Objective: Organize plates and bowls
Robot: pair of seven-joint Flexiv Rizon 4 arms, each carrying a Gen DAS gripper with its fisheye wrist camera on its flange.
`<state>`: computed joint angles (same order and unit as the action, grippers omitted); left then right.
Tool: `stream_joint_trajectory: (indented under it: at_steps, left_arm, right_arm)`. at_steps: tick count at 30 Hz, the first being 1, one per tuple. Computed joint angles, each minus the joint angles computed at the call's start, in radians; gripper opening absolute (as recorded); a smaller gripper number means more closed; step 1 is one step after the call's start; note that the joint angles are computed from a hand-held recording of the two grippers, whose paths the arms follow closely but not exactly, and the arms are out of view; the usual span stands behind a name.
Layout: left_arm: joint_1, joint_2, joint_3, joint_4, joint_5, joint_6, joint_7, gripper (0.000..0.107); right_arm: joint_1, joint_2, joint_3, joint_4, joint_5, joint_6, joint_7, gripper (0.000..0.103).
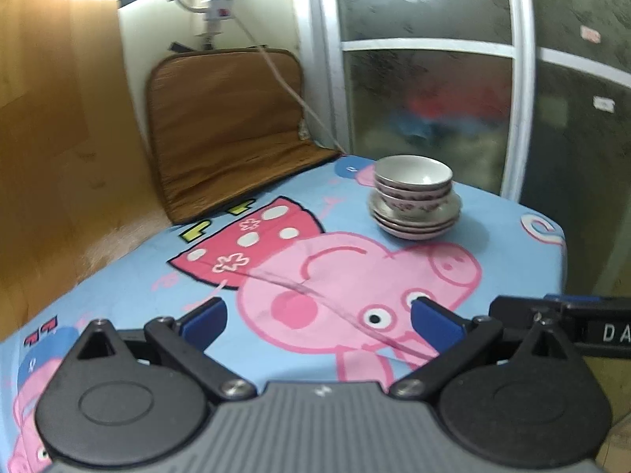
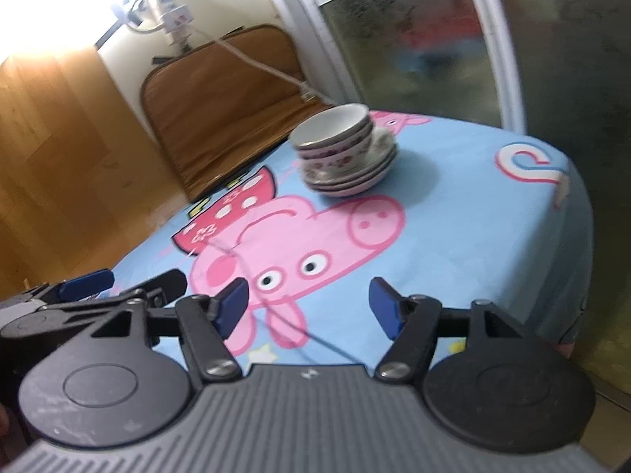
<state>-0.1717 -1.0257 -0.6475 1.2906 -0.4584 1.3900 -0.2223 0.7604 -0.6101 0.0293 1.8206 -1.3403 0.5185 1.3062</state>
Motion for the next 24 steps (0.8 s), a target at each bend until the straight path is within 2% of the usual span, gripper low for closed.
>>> stream_joint_trajectory:
  at_steps: [5, 8, 13, 16, 21, 24]
  left_arm:
    - [-0.017, -0.017, -0.004, -0.023, -0.006, -0.009, 0.004, 0.103]
    - [-0.012, -0.039, -0.026, -0.024, -0.022, 0.020, -0.005, 0.103]
    - [-0.040, -0.056, 0.031, -0.061, 0.008, 0.020, -0.036, 0.103]
    - [-0.059, -0.059, 0.073, -0.085, 0.011, -0.021, -0.069, 0.103]
    - [-0.095, -0.063, 0.135, -0.100, 0.034, -0.032, -0.101, 0.103]
    - [-0.100, -0.065, 0.144, -0.098, 0.046, -0.027, -0.109, 0.103]
  right_arm:
    - [0.024, -0.005, 0.007, -0.015, 0.069, -0.081, -0.029, 0.070]
    - [0.031, -0.013, 0.006, -0.028, 0.095, -0.114, -0.047, 0.071]
    - [0.048, -0.045, -0.003, -0.070, 0.133, -0.166, -0.084, 0.074]
    - [0.041, -0.052, -0.006, -0.073, 0.138, -0.142, -0.086, 0.075]
    - [0.043, -0.057, -0.014, -0.074, 0.146, -0.136, -0.086, 0.075]
    - [0.048, -0.059, -0.017, -0.073, 0.150, -0.146, -0.080, 0.076]
